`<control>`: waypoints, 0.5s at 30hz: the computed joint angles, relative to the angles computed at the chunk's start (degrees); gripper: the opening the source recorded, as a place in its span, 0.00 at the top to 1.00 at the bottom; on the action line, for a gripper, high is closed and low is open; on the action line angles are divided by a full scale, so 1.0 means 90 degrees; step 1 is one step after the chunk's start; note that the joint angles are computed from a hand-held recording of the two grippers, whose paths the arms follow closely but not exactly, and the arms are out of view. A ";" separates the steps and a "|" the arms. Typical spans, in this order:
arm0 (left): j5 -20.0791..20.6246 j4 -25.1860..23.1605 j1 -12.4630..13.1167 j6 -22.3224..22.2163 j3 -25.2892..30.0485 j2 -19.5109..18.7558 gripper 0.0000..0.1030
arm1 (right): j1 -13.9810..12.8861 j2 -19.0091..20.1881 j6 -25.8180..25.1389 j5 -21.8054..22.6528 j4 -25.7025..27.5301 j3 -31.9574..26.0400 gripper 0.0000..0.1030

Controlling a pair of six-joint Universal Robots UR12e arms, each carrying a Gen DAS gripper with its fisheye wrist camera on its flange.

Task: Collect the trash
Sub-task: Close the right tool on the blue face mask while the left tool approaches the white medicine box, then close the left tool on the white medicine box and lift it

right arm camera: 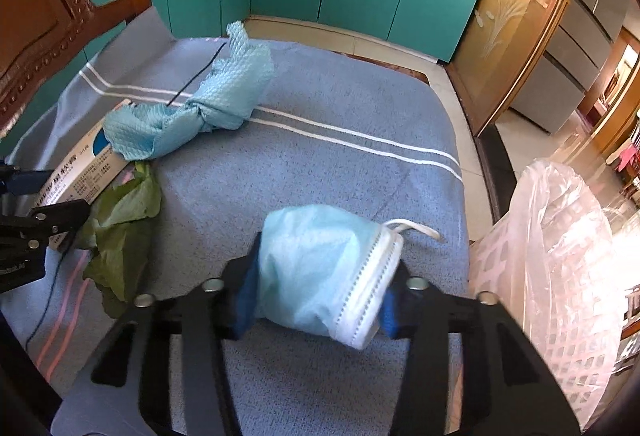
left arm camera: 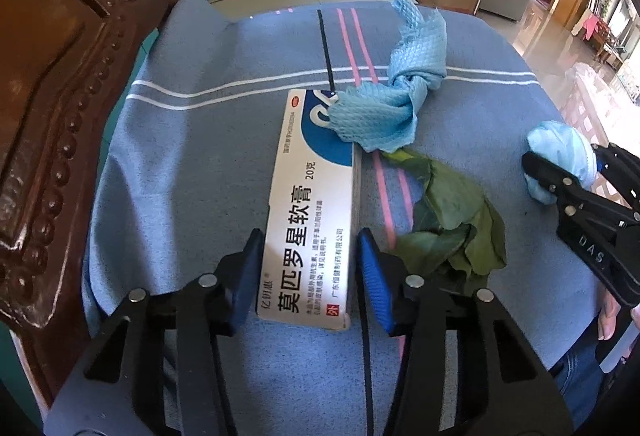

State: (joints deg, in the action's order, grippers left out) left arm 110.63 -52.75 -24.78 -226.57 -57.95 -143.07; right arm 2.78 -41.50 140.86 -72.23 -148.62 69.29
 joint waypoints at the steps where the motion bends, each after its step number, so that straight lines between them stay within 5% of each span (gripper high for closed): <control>1: 0.0062 0.0049 -0.0007 -0.0045 -0.0038 0.0027 0.54 | -0.0012 -0.0003 0.0030 0.0062 0.0042 -0.0013 0.68; 15: 0.1044 0.1533 -0.0281 0.0000 -0.0703 0.0424 0.55 | -0.0202 -0.0222 0.0184 0.0941 0.0032 0.0204 0.76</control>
State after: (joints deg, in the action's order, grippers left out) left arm 120.02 -38.95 -27.30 -226.58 -64.27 -139.25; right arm 0.96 -43.50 142.52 -63.76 -148.33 71.13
